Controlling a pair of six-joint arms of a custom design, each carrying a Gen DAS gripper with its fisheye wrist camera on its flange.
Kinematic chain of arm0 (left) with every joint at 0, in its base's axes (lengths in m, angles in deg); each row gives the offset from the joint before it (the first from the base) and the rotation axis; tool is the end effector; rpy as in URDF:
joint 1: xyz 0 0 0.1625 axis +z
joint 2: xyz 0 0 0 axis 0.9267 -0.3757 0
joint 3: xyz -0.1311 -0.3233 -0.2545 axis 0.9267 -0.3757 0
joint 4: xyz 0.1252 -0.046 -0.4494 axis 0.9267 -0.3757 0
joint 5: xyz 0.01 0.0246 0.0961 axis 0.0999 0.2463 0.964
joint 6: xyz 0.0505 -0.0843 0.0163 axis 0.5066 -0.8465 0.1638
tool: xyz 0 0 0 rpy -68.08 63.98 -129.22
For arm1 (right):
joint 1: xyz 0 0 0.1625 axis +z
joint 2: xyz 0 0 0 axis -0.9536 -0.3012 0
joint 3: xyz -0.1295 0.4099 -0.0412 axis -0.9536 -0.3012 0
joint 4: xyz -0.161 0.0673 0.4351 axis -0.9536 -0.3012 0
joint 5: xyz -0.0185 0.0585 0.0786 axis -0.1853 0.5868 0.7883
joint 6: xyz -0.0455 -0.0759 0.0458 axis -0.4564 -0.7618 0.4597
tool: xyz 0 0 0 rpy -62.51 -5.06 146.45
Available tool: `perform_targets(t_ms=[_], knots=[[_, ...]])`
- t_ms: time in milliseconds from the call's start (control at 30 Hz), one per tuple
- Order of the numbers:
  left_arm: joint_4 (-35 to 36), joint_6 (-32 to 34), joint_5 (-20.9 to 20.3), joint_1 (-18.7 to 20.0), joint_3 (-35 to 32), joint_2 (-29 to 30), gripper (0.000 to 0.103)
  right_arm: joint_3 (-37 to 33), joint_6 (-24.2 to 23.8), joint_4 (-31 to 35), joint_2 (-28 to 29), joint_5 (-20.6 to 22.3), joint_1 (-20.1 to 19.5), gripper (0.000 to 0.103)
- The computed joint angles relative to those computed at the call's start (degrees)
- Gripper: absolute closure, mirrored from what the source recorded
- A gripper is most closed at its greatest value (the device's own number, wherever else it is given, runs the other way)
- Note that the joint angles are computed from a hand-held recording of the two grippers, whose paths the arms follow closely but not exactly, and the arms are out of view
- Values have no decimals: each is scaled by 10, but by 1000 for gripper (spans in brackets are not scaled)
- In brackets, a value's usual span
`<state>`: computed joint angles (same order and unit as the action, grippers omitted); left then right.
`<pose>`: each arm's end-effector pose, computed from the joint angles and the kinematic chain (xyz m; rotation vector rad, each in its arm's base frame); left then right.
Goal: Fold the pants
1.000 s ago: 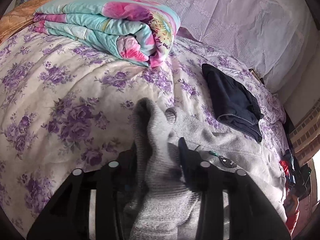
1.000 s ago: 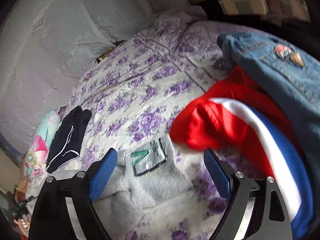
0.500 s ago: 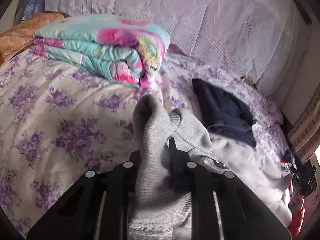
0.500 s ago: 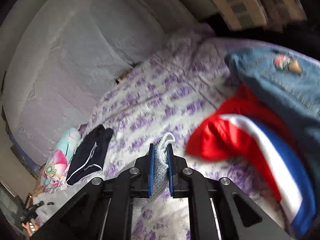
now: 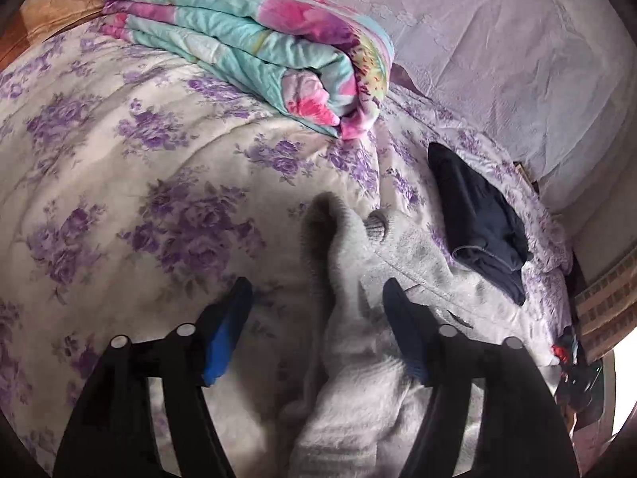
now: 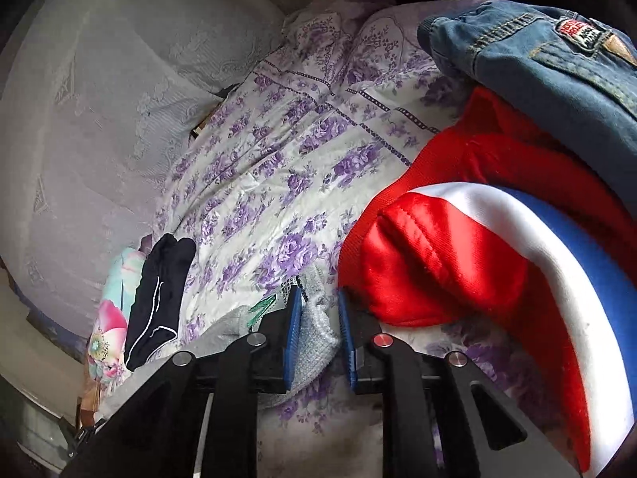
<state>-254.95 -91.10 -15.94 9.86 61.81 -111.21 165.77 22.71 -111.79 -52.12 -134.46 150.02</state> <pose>0.0659 -0.6028 0.3081 -0.3878 2.4273 -1.2735 -0.0336 -0.8016 0.2116 -0.0054 -2.7505 1.2802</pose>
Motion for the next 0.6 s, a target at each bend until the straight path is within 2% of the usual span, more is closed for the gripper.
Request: perform_targets(t_ms=[33, 67, 133, 233, 300, 367, 433, 467, 567, 600], knots=[[-14, -4, 4, -5, 15, -12, 34, 11, -3, -17, -5, 3, 0, 71], [-32, -3, 5, -10, 33, -23, 34, 27, -7, -44, -12, 7, 0, 67], [-59, -9, 0, -20, 69, -46, 32, 61, -18, -126, -24, 13, 2, 58], [-98, -20, -9, -36, 139, -80, 32, 122, -27, -281, -45, 65, -4, 52], [-115, -30, -4, -50, 188, -96, 30, 159, -17, -348, -62, 100, -10, 47], [-140, -35, -16, -61, 229, -113, 29, 199, -8, -349, -87, 145, -22, 46], [-130, -37, -48, -68, 252, -138, 17, 236, -14, -318, -111, 183, -33, 44], [-112, -41, -56, -71, 259, -147, 16, 258, -26, -300, -124, 193, -37, 43], [-74, -55, -11, -104, 270, -153, 16, 319, -79, -266, -155, 190, -40, 35], [-60, -66, -11, -108, 269, -153, 16, 340, -97, -256, -167, 184, -40, 33]])
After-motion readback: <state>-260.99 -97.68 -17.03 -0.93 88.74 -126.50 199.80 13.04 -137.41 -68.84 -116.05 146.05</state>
